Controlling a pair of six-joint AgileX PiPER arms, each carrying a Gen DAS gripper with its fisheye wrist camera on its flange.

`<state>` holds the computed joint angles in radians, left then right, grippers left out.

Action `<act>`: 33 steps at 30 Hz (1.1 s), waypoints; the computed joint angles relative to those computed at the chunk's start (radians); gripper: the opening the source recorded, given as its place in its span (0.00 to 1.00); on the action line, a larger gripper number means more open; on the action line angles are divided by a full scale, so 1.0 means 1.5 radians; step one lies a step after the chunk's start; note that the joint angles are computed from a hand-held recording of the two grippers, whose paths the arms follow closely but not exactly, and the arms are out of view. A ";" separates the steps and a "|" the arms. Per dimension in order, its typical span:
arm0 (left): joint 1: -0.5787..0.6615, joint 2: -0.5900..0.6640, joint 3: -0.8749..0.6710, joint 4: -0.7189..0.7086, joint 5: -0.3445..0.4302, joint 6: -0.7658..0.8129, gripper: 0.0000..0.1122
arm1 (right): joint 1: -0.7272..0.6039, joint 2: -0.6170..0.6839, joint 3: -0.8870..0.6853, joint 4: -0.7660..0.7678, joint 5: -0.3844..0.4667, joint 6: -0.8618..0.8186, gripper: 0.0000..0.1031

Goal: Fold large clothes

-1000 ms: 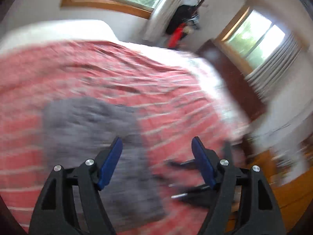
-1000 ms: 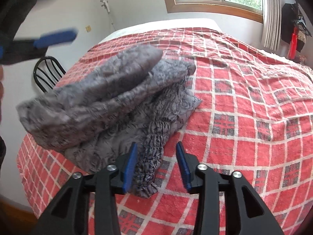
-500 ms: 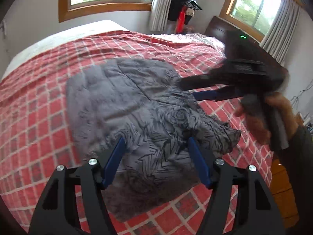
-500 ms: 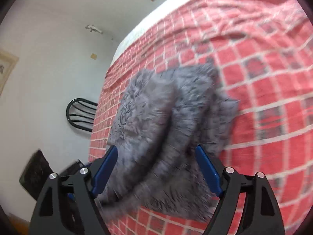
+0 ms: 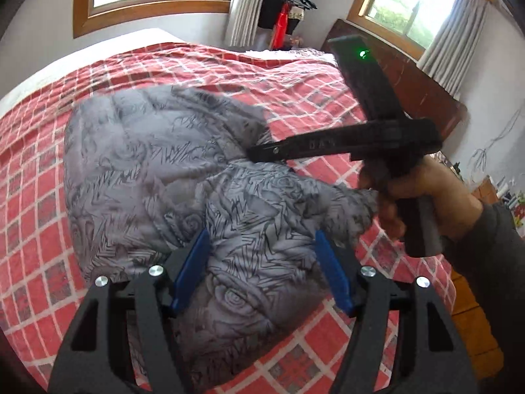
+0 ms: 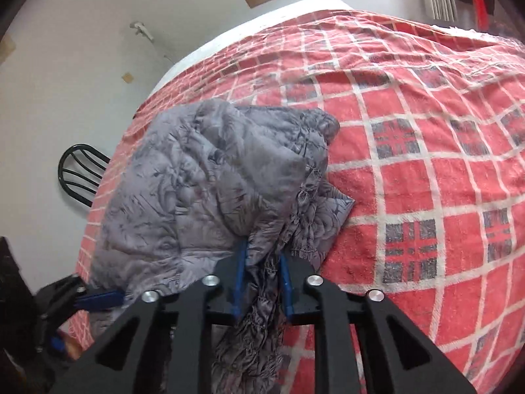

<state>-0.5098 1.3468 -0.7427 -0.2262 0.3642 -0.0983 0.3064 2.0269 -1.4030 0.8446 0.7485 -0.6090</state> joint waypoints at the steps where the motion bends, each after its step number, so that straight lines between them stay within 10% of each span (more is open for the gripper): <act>1: 0.022 -0.023 -0.002 -0.029 0.018 0.035 0.57 | -0.013 -0.016 0.008 0.016 0.024 -0.005 0.31; 5: 0.159 -0.104 -0.025 -0.097 0.091 0.132 0.65 | -0.059 -0.137 0.088 0.086 0.096 -0.060 0.65; 10: 0.297 -0.034 -0.104 -0.181 0.162 0.229 0.65 | 0.000 -0.213 0.126 0.014 0.128 -0.046 0.65; 12: 0.313 0.019 -0.125 -0.216 0.165 0.254 0.61 | 0.035 -0.213 0.132 -0.055 0.121 -0.021 0.12; 23: 0.250 0.163 -0.118 -0.267 0.046 0.300 0.55 | 0.042 -0.192 0.312 0.015 -0.101 -0.170 0.11; 26: 0.268 0.123 -0.124 -0.241 0.082 0.268 0.51 | 0.009 -0.222 0.296 0.018 -0.028 -0.177 0.18; 29: 0.292 -0.003 -0.085 -0.254 0.113 0.312 0.59 | -0.074 -0.291 0.298 0.081 0.050 -0.195 0.59; 33: 0.294 -0.116 -0.008 -0.287 0.162 0.389 0.57 | -0.037 -0.340 0.261 0.039 -0.004 -0.136 0.54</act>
<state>-0.0685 1.1731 -0.7553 -0.6575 0.6073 0.4856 0.2503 1.5168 -1.0119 0.9033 0.7425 -0.8132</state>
